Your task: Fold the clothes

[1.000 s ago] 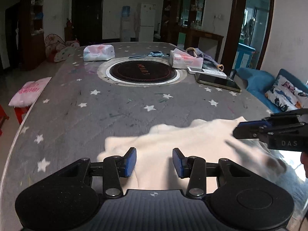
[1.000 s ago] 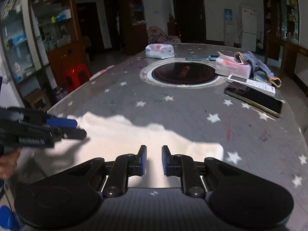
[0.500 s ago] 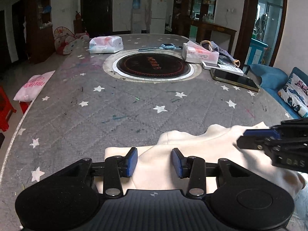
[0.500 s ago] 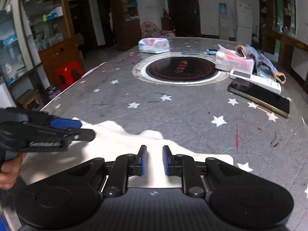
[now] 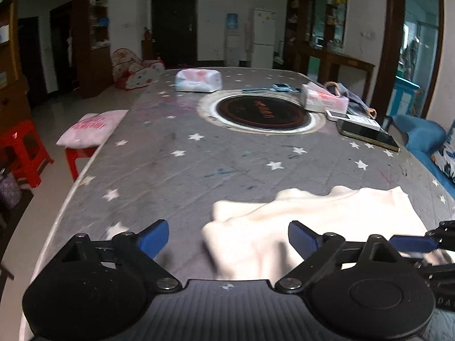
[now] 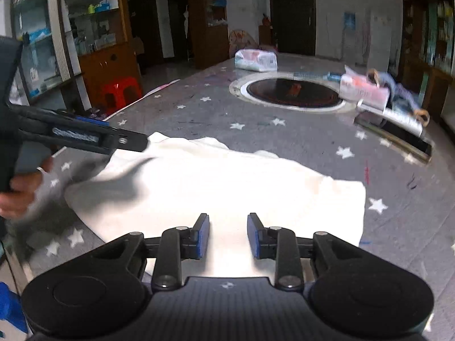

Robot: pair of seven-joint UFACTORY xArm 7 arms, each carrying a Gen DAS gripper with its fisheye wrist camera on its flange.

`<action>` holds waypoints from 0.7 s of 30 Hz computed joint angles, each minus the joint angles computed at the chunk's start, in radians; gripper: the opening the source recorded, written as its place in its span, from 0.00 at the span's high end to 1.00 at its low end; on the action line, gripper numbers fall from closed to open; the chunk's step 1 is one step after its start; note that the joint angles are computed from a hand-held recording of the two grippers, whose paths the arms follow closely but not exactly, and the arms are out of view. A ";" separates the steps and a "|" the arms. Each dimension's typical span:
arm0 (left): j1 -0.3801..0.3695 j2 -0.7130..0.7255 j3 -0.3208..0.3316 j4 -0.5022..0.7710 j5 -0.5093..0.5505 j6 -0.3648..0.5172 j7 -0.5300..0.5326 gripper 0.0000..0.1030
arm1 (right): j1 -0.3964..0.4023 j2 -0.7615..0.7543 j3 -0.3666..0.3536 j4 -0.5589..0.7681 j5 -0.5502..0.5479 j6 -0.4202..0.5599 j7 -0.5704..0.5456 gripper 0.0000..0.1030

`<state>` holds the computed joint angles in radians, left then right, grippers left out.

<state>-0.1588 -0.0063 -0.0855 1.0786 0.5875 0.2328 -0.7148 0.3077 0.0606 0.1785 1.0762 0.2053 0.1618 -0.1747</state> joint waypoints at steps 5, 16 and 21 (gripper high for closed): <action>0.030 -0.069 -0.002 -0.067 0.016 -0.001 -0.044 0.00 | 0.015 -0.026 0.024 -0.009 0.078 -0.022 -0.070 0.71; 0.108 -0.161 -0.050 -0.145 -0.051 0.045 -0.048 0.00 | 0.097 0.081 0.064 0.087 0.084 -0.011 -0.152 0.71; 0.124 -0.178 -0.053 -0.170 -0.076 0.032 -0.030 0.00 | 0.093 0.066 0.084 0.083 0.037 -0.025 -0.136 0.72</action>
<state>-0.0351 -0.1845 -0.1380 0.9084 0.5115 0.2645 -0.7445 0.4009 0.1268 0.2626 1.1588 0.2427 0.1366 -0.3105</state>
